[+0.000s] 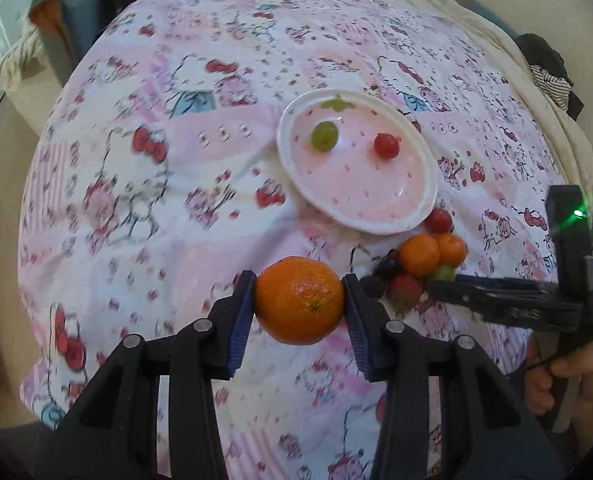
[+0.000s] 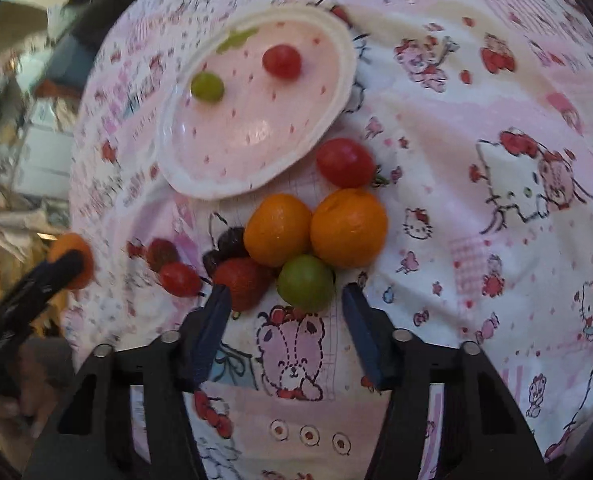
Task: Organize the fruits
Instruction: 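Grasp a mandarin orange from the cluster with the left tool, then grasp a green lime with the right tool while the left tool holds the orange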
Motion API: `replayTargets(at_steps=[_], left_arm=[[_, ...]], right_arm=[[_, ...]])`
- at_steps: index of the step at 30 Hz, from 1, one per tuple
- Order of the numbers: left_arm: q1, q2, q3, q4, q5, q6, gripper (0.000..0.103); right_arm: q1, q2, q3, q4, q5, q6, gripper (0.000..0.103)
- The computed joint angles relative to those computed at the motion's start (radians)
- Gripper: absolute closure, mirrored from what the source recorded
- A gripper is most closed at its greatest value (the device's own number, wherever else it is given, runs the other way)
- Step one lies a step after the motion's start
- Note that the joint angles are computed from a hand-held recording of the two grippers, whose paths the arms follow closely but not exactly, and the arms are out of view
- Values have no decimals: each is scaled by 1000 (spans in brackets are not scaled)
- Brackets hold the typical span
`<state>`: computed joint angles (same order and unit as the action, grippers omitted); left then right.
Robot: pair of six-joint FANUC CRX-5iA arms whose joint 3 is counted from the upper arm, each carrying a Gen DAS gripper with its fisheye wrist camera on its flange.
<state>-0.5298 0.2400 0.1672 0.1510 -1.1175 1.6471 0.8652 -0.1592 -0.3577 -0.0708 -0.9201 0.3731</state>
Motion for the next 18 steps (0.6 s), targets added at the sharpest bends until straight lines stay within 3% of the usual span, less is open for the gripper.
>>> replayTargets(at_steps=[6, 18], left_arm=[[17, -36, -50, 3, 5, 14, 64], [9, -42, -55, -12, 30, 22, 64]], right_arm=[[23, 75, 50, 61, -64, 37, 52], [46, 74, 39, 103, -74, 58, 55]])
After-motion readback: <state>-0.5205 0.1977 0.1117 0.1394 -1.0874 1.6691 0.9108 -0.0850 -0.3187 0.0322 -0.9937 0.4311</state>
